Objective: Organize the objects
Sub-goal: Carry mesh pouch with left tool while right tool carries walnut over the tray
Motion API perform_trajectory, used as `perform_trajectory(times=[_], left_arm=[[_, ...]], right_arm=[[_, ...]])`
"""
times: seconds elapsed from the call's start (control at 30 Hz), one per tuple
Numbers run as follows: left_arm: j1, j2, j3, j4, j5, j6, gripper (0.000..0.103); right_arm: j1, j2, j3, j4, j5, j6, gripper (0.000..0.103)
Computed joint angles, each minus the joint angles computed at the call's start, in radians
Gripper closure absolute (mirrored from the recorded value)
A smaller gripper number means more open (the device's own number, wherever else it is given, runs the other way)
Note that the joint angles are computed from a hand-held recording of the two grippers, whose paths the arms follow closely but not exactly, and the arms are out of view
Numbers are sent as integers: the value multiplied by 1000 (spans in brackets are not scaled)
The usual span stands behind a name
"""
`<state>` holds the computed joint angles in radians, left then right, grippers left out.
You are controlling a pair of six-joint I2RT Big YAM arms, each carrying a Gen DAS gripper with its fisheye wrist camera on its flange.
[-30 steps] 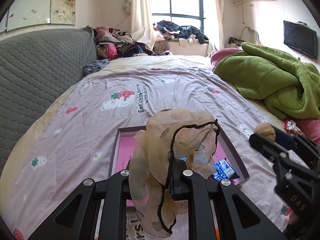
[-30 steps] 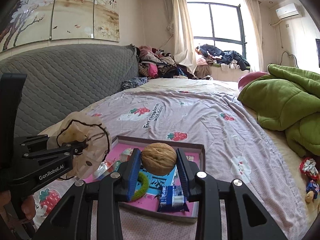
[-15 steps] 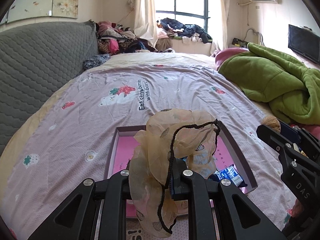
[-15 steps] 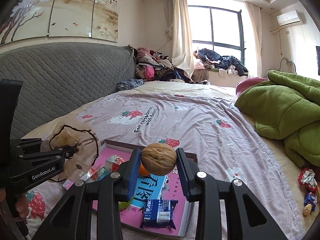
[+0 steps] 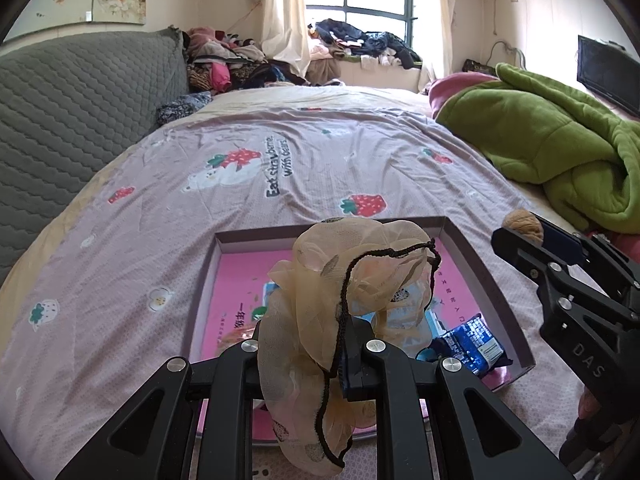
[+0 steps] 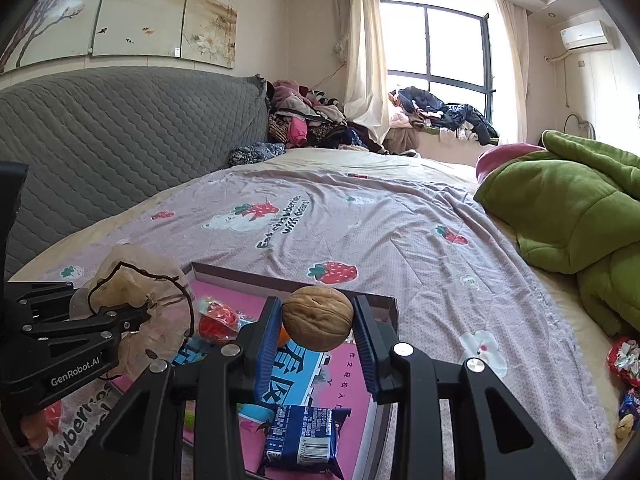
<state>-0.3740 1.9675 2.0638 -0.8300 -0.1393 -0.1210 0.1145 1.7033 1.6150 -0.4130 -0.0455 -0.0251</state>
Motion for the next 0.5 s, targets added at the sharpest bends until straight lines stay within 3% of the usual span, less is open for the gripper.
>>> perform_trajectory(times=[0.5], left_arm=[[-12, 51, 8, -29, 12, 0, 85]], right_arm=[[-17, 109, 75, -98, -4, 19, 67]])
